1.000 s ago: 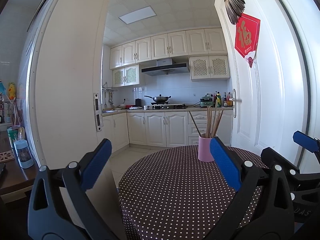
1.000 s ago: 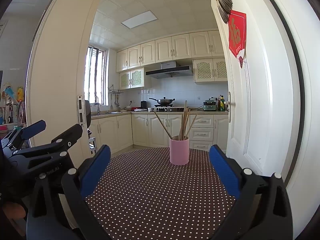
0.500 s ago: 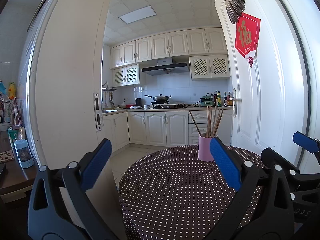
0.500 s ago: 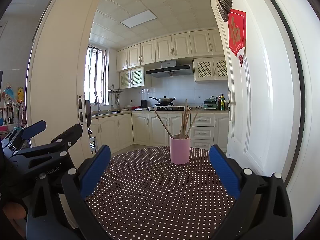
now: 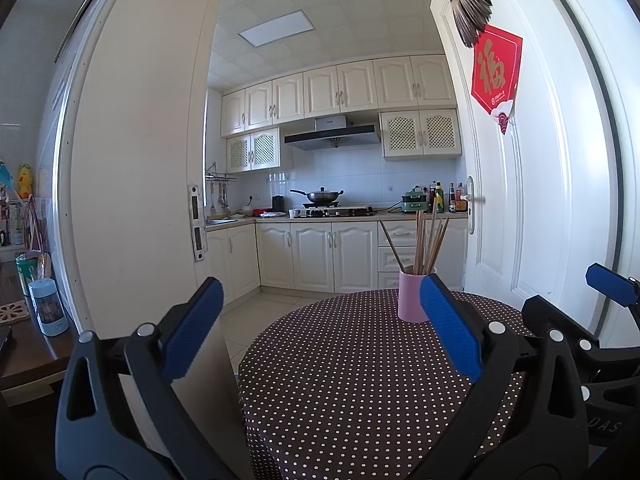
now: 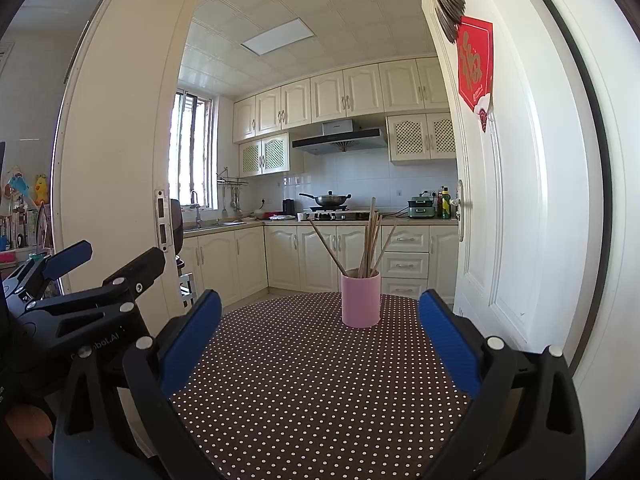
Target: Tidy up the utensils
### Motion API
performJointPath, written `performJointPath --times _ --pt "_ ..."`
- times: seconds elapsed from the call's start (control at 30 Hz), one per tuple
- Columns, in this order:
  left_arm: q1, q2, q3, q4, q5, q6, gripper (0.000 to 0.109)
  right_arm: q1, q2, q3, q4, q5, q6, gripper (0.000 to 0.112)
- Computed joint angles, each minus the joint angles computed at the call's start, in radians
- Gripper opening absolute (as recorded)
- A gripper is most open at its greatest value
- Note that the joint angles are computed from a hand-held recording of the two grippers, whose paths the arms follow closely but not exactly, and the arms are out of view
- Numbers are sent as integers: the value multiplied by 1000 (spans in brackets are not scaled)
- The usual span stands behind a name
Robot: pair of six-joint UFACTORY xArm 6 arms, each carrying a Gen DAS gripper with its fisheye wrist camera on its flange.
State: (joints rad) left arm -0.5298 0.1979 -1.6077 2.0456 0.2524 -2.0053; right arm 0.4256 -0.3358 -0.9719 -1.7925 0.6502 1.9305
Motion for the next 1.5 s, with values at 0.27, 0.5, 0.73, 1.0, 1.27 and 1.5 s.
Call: performJointPath --times 0.27,0.5,0.73,1.0,1.27,1.5 --pt "0 7 -7 -6 1 4 96 -1 0 0 0 0 -1 95" --pt "1 11 -12 -14 0 12 96 -2 4 -5 2 -3 -1 95" --pt "1 17 -17 -23 4 24 96 -3 8 -9 8 -4 -3 95" --pt "-1 19 -19 -30 7 30 96 -4 10 -12 10 -5 -7 95" --pt "-5 40 -40 -48 18 56 96 -21 27 -33 7 -20 -21 95" --pt "-1 93 -100 -123 6 125 96 -74 68 -77 -6 -92 -16 95"
